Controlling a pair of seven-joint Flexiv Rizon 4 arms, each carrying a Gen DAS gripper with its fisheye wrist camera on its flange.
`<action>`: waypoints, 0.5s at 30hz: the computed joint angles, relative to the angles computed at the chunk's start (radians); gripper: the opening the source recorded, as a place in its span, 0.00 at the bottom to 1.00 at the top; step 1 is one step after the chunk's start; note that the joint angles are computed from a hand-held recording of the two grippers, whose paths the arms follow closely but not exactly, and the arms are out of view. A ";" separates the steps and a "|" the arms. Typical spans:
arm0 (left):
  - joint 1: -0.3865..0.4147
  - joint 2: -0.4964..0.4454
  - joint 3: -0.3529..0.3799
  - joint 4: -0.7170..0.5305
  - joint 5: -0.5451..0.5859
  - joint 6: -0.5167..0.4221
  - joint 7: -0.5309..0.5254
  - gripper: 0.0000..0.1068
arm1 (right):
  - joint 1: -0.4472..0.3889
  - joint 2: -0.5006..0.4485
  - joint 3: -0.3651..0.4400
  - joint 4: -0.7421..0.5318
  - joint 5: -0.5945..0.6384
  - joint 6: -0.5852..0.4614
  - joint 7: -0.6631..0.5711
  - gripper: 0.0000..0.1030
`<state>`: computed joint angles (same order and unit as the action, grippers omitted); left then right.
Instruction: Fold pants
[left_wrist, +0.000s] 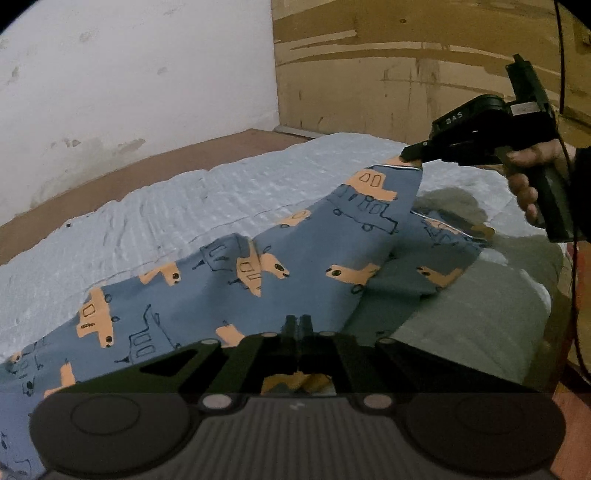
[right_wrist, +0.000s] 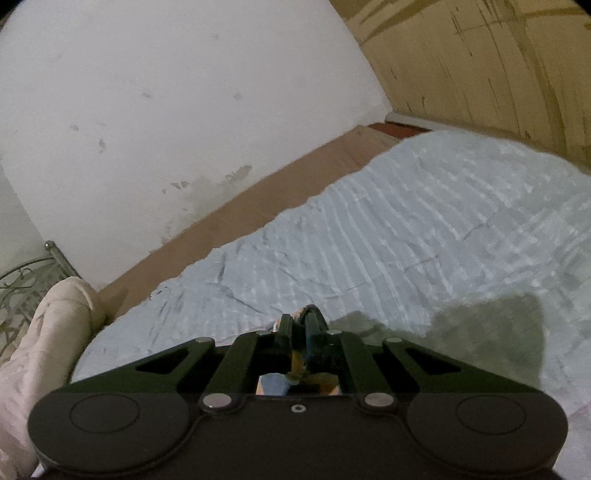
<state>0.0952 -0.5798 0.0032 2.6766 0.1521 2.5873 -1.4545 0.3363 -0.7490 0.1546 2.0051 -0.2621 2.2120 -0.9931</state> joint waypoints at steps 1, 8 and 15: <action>-0.007 0.000 0.001 0.000 -0.005 -0.005 0.007 0.06 | 0.006 0.009 -0.006 0.010 0.008 -0.001 -0.006 0.05; -0.104 0.001 0.032 0.005 -0.113 -0.035 0.099 0.37 | -0.012 0.002 0.002 0.030 0.014 -0.015 0.003 0.05; -0.098 0.002 0.022 -0.001 -0.104 -0.069 0.137 0.37 | -0.015 -0.001 0.004 0.037 0.009 -0.013 0.005 0.05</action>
